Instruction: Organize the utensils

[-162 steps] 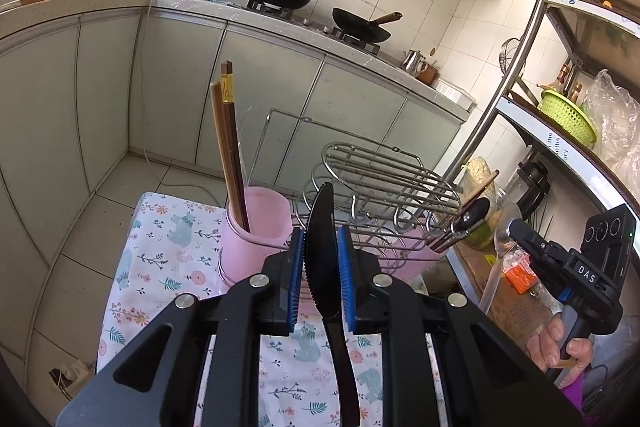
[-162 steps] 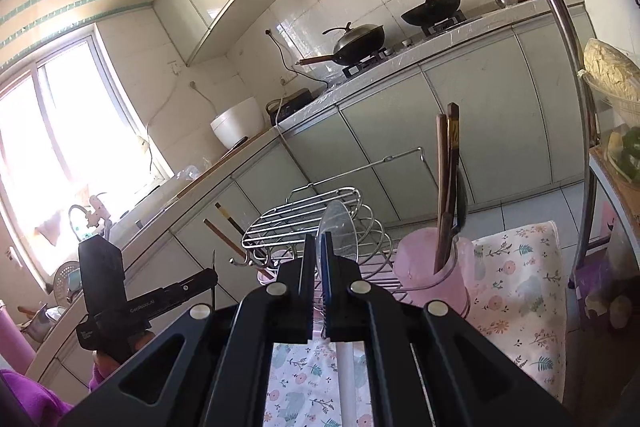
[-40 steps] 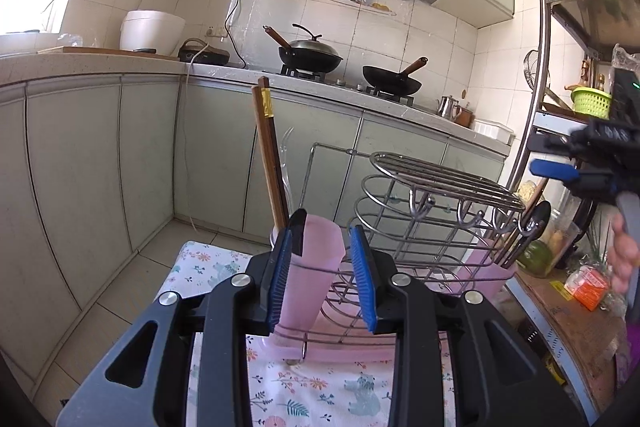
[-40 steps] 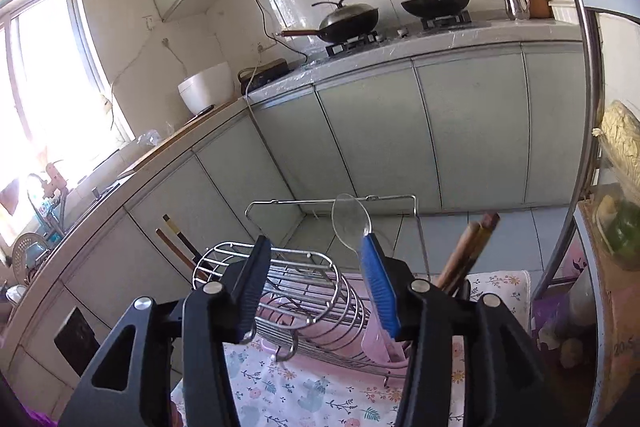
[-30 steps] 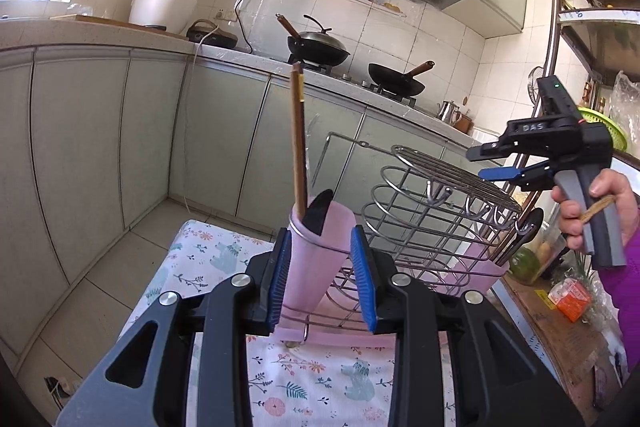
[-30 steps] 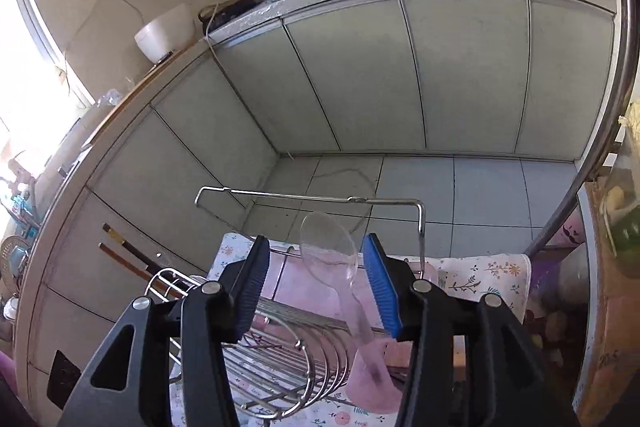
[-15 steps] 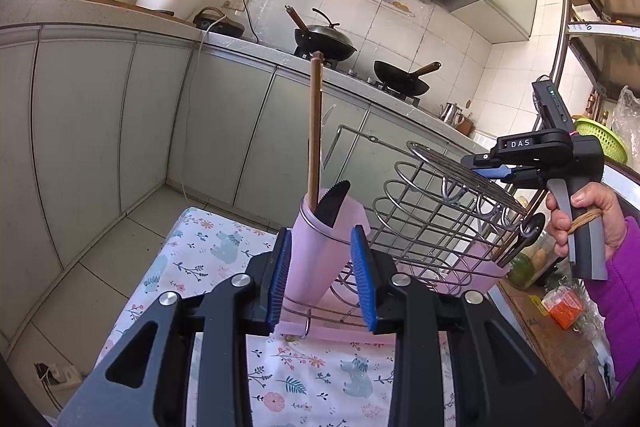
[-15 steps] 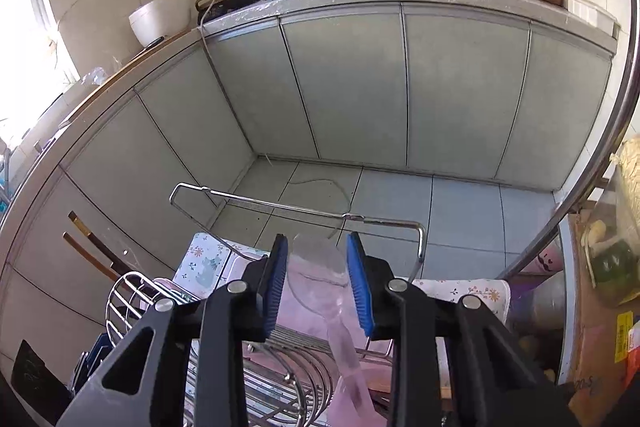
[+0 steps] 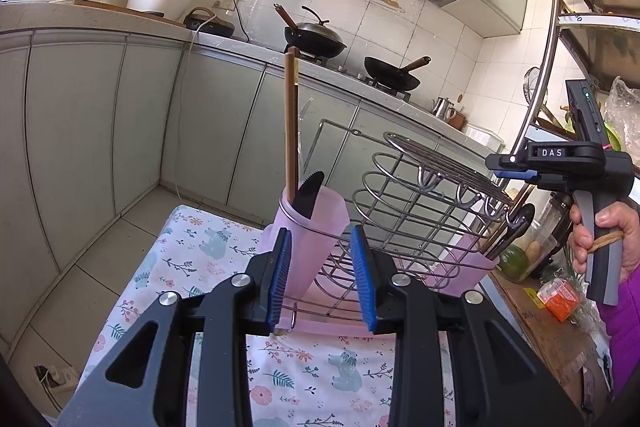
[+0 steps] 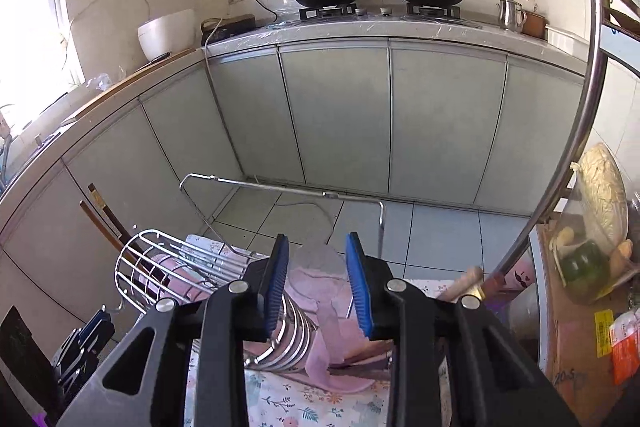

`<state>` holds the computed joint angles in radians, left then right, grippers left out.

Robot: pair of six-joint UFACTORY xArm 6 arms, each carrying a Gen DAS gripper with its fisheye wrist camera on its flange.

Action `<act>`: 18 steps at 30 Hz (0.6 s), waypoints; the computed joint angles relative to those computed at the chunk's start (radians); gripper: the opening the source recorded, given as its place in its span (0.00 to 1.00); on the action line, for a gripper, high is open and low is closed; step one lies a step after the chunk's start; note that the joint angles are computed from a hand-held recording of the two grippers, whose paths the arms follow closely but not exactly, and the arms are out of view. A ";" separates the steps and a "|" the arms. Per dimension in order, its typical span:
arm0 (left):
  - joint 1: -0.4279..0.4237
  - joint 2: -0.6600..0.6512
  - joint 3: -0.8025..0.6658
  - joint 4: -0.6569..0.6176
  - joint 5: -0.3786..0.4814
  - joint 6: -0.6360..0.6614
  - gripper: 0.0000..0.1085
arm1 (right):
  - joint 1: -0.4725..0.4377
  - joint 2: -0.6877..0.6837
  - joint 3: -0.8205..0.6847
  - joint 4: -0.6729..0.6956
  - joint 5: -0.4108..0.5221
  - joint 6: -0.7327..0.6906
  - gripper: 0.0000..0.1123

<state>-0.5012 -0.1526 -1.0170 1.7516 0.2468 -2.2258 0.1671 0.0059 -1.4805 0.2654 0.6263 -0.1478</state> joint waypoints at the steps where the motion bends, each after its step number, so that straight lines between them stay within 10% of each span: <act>1: -0.001 0.000 0.000 -0.001 0.001 0.002 0.28 | -0.002 -0.012 0.017 0.004 -0.002 -0.002 0.26; 18: -0.012 0.009 -0.004 -0.132 -0.008 0.166 0.28 | -0.002 -0.120 0.144 0.055 -0.018 -0.046 0.28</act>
